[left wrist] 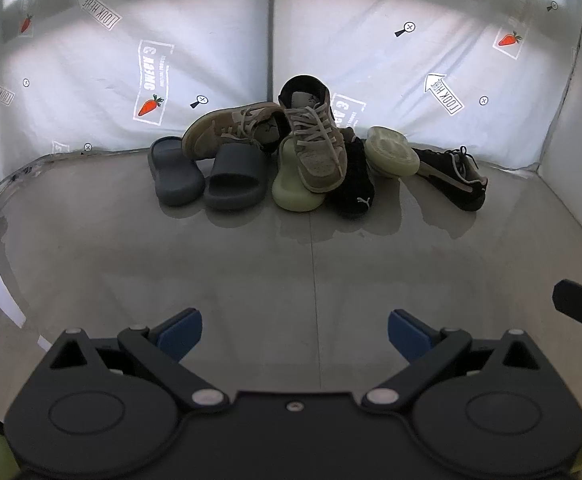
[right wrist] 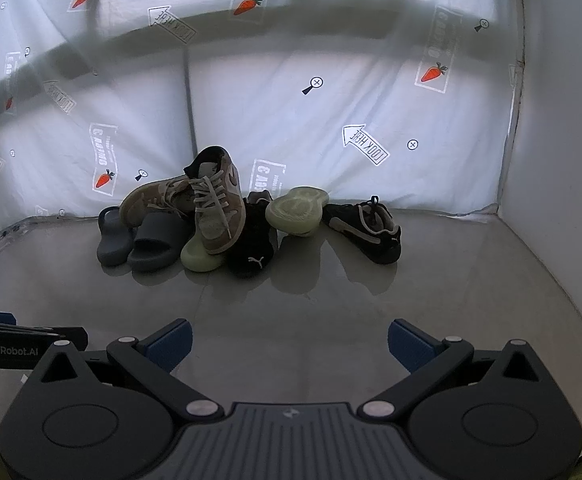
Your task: Organize scattered shoes
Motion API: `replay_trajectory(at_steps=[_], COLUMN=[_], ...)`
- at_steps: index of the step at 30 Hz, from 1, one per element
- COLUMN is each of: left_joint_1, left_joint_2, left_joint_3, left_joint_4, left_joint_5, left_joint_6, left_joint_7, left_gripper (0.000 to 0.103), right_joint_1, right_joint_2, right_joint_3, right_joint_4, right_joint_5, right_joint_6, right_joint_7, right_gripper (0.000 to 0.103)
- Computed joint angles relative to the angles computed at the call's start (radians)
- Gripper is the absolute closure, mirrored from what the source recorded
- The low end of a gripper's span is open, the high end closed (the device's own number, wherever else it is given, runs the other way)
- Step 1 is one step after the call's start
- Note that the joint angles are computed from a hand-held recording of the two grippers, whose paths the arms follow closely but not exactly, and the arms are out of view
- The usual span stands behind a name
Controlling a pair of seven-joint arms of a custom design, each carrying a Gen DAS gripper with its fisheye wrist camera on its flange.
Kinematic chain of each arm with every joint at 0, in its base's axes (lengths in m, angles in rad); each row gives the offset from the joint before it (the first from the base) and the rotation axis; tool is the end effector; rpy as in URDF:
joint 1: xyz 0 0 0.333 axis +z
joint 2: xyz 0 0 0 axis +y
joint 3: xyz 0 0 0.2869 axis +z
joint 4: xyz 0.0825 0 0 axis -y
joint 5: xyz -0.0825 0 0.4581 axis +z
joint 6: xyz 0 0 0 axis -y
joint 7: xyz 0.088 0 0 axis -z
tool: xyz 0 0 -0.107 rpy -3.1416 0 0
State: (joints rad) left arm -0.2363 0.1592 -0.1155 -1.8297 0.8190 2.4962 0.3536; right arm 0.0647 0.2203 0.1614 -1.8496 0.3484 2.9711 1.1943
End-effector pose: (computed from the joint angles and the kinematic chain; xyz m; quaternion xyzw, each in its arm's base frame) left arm 0.6633 -0.2449 0.4409 -0.7514 0.5375 -0.2324 0.3040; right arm 0.7094 0.1322 0.4482 -0.7124 0.5441 -0.2489 0.3667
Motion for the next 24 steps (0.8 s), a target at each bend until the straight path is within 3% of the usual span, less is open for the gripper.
replay_trajectory(at_steps=[24], left_joint_1=[0.005], left_joint_2=[0.001], left_joint_3=[0.006], left_joint_4=[-0.003], left_joint_5=[0.003], left_joint_6=[0.011], left_joint_7=[0.003], left_gripper=[0.003], right_joint_1=[-0.006], right_joint_2=[0.018], right_joint_3=[0.009], right_joint_4=[0.020], right_joint_5=[0.008], right_joint_6=[-0.002], right_joint_7=[-0.022], right_gripper=[0.000])
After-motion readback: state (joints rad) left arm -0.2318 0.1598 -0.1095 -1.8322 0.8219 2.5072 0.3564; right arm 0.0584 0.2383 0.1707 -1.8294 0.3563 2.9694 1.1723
